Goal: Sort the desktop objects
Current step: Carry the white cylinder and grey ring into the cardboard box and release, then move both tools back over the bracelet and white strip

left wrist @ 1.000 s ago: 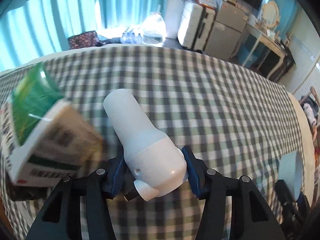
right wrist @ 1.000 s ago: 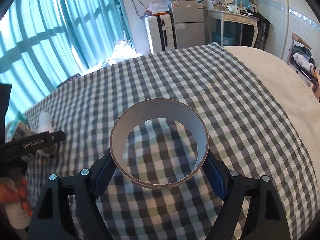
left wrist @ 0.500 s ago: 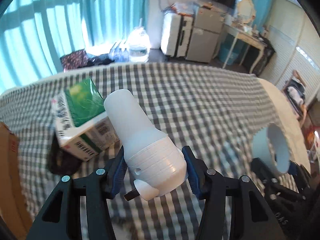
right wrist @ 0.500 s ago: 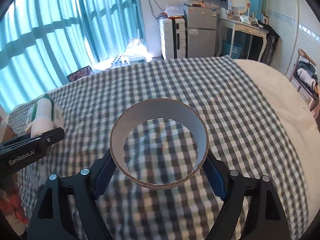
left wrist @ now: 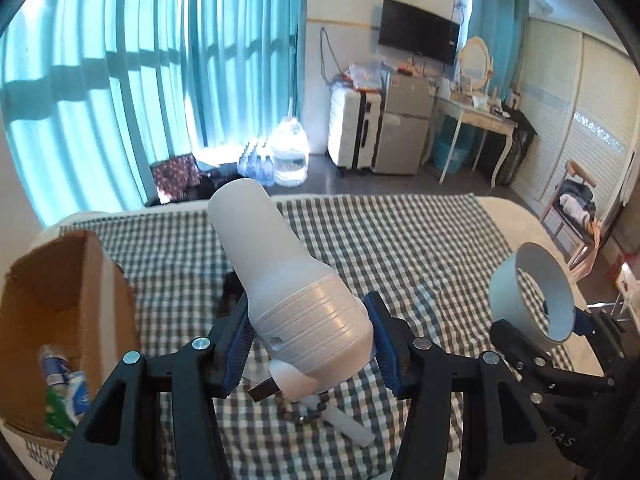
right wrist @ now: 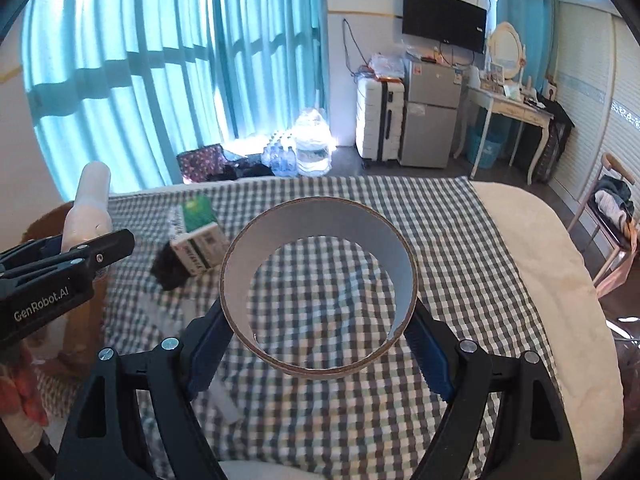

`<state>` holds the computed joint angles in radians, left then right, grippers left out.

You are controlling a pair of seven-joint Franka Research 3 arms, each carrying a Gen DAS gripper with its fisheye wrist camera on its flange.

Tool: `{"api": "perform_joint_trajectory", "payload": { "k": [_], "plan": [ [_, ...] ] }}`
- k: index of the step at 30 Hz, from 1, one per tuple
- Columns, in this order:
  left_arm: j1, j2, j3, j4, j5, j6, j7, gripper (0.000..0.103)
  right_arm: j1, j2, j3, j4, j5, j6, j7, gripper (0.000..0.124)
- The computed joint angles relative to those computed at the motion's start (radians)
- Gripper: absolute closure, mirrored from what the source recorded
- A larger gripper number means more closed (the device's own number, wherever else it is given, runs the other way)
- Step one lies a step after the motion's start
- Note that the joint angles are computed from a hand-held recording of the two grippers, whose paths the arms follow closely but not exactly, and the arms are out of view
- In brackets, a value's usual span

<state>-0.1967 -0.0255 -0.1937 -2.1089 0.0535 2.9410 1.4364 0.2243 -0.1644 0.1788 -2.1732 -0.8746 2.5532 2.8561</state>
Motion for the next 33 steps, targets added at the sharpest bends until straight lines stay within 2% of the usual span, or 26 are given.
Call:
{"api": "perform_joint_trajectory", "payload": {
  "k": [5, 8, 10, 12, 16, 19, 23, 27, 28, 30, 31, 32, 33],
  "plan": [
    [0.006, -0.127, 0.053, -0.102, -0.047, 0.033, 0.059, 0.048, 0.037, 0.024, 0.028, 0.077, -0.012, -0.006, -0.019, 0.042],
    [0.016, -0.188, 0.092, -0.154, -0.047, 0.041, 0.066, 0.048, 0.07, 0.061, 0.03, 0.129, -0.025, 0.065, -0.041, 0.042],
    [0.059, -0.217, 0.099, -0.177, -0.001, 0.042, 0.038, 0.048, 0.093, 0.094, 0.024, 0.165, -0.011, 0.115, -0.067, 0.042],
    [0.097, -0.23, 0.114, -0.182, 0.032, 0.023, 0.012, 0.048, 0.121, 0.144, 0.02, 0.224, 0.002, 0.13, -0.1, 0.042],
    [0.193, -0.226, 0.128, -0.195, 0.104, 0.0, -0.063, 0.048, 0.184, 0.266, 0.0, 0.343, 0.103, 0.184, -0.228, 0.042],
    [0.231, -0.205, 0.145, -0.199, 0.135, -0.014, -0.084, 0.048, 0.219, 0.369, -0.005, 0.438, 0.196, 0.21, -0.33, 0.042],
    [0.256, -0.173, 0.184, -0.199, 0.112, -0.037, -0.068, 0.048, 0.265, 0.514, -0.002, 0.594, 0.292, 0.181, -0.454, 0.042],
    [0.289, -0.142, 0.199, -0.197, 0.102, -0.021, -0.061, 0.047, 0.289, 0.619, 0.006, 0.698, 0.396, 0.157, -0.576, 0.042],
    [0.286, -0.138, 0.204, -0.201, 0.082, -0.021, -0.045, 0.045, 0.292, 0.645, 0.01, 0.726, 0.425, 0.146, -0.607, 0.042],
    [0.289, -0.129, 0.208, -0.206, 0.063, -0.008, -0.021, 0.035, 0.307, 0.685, -0.002, 0.778, 0.465, 0.133, -0.634, 0.042],
    [0.31, -0.128, 0.194, -0.21, 0.096, -0.005, -0.05, 0.02, 0.319, 0.704, -0.018, 0.805, 0.476, 0.128, -0.635, 0.042],
    [0.332, -0.126, 0.177, -0.21, 0.137, -0.007, -0.091, 0.012, 0.332, 0.718, -0.033, 0.827, 0.489, 0.12, -0.633, 0.041],
    [0.346, -0.124, 0.168, -0.211, 0.166, -0.007, -0.12, 0.011, 0.338, 0.735, -0.04, 0.855, 0.512, 0.103, -0.64, 0.037]
  ]
}}
